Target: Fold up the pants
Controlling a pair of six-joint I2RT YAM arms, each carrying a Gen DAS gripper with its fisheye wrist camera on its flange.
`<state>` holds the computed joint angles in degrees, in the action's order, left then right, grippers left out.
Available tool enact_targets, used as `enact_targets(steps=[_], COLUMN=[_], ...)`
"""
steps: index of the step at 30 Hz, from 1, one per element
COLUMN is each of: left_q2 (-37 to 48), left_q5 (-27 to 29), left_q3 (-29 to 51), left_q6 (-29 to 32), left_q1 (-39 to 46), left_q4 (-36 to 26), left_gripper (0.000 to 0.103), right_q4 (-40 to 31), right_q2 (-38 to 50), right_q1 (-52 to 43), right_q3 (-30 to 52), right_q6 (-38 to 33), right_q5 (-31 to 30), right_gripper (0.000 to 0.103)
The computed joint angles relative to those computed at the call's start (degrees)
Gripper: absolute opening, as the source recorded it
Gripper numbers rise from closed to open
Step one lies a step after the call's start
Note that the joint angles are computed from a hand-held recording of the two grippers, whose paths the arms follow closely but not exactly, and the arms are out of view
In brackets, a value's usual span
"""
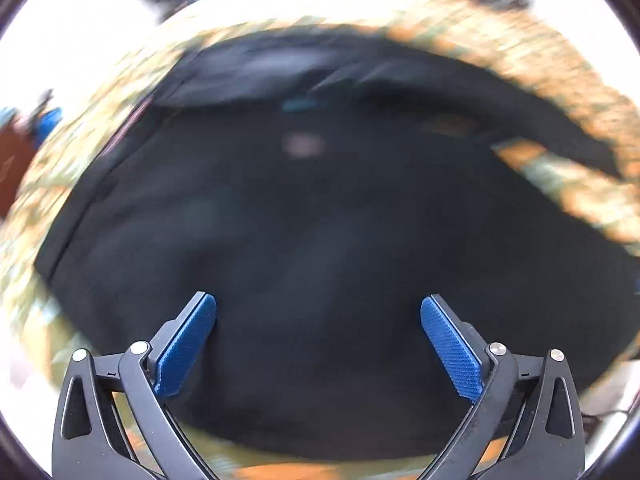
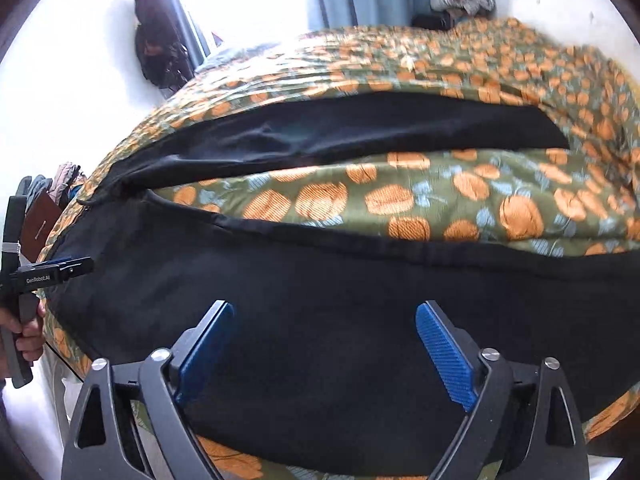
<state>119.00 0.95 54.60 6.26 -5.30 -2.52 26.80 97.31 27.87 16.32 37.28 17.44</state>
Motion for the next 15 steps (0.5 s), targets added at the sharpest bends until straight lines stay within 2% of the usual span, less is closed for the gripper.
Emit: enact_targets(steps=[2, 4, 5, 6, 8, 11, 12, 14, 15], left_q2=[-0.99, -3.49, -4.92, -6.18, -10.19, -10.62, -9.58, -4.27, -1.96], left_q5=[1.68, -0.41, 0.70, 3.76, 10.04, 14.44, 14.45, 8.59, 5.50], left_q3=[-2.51, -2.74, -2.35, -1.94, -2.94, -3.43, -2.94, 0.50, 1.71], left_q6=[1.45, 1.14, 0.49, 0.03, -1.92, -3.79, -3.58, -0.94, 0.01], left_q1=[1.17, -0.61, -1.00, -0.81, -2.04, -8.26, -11.26, -18.19, -20.25], left_q4=[2.84, 0.33, -1.56, -2.67, -2.78, -1.46, -1.29, -0.92, -0.93], left_gripper=[0.103, 0.102, 0.102, 0.102, 0.102, 0.102, 0.102, 0.102, 0.102], right_q4=[-0.82, -0.27, 4.82, 6.24, 0.59, 4.16, 4.85, 6.68, 5.15], right_q2=[4.36, 13.25, 14.46, 13.26, 8.29, 1.76, 0.39, 3.09, 5.11], right_q1=[0.72, -1.25, -0.22, 0.46, -0.24, -0.20, 0.27, -0.31, -1.23], right_q3=[1.31, 3.52, 1.32, -0.06, 0.18, -3.05, -3.00, -0.99, 0.84], right_q6=[1.45, 2.84, 3.80, 4.00, 4.64, 4.07, 3.20, -0.61, -2.84], right_q5=[-0.52, -5.43, -3.85, -2.50, -3.43, -4.11, -3.99, -7.18, -8.97], right_gripper=[0.101, 0.103, 0.103, 0.103, 0.103, 0.103, 0.103, 0.103, 0.103])
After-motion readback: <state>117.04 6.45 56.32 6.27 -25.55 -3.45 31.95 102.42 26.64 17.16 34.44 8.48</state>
